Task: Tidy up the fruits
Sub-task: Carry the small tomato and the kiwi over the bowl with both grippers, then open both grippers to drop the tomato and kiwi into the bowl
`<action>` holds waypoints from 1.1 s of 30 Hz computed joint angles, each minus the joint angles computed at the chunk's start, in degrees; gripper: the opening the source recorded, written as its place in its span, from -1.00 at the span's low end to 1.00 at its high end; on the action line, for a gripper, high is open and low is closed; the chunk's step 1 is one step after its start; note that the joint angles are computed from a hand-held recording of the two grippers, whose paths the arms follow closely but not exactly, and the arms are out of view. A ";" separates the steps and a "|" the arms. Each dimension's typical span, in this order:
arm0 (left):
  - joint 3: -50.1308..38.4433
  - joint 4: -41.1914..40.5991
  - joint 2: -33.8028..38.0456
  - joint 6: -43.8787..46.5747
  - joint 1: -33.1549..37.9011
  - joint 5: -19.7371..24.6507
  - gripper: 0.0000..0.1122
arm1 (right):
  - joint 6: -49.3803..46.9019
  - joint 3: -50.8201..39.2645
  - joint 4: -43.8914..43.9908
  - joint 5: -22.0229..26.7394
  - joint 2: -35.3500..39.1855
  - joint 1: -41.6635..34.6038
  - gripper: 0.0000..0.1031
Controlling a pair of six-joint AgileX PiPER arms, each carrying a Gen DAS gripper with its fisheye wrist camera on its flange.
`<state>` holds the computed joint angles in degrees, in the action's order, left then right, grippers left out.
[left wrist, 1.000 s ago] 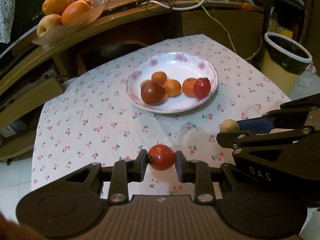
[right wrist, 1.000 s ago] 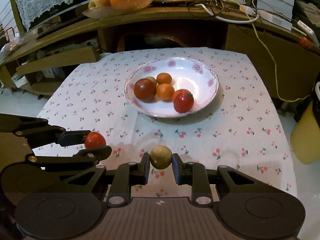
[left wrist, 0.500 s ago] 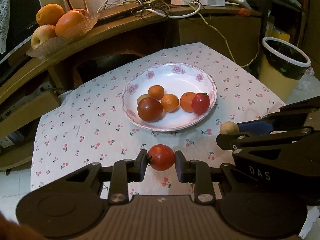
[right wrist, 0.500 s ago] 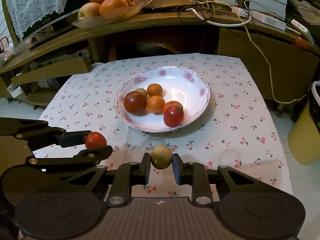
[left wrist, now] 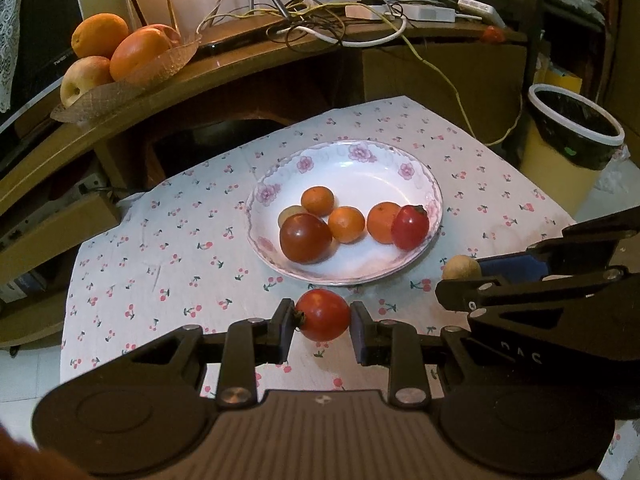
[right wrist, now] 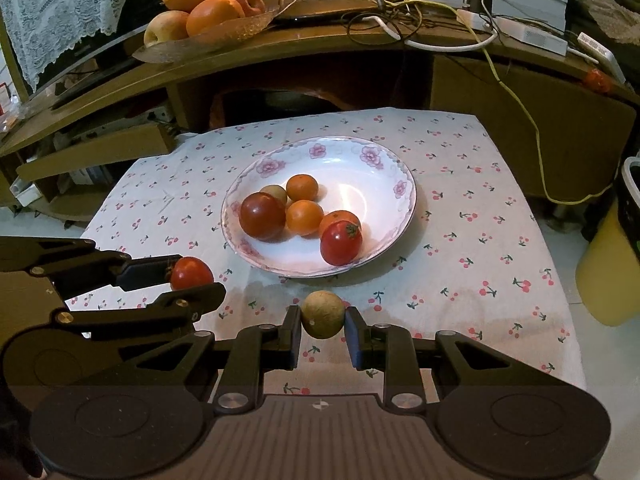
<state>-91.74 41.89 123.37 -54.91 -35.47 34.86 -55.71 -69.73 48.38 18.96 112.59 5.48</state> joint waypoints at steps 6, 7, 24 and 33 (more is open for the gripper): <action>-0.37 0.09 0.21 0.39 0.67 -1.13 -0.40 | 1.58 -1.25 -1.09 0.28 0.73 0.12 -0.47; -0.72 -0.16 0.41 0.69 0.81 -1.36 -0.40 | 1.85 -1.41 -1.21 0.27 0.83 0.12 -0.47; -12.07 -6.78 7.84 8.04 5.90 -5.64 -0.40 | 7.14 -14.96 -1.49 5.43 9.47 -1.90 -0.47; -22.57 -11.83 14.31 14.18 7.76 -3.73 -0.40 | 6.42 -23.51 -1.89 4.50 14.53 -1.86 -0.45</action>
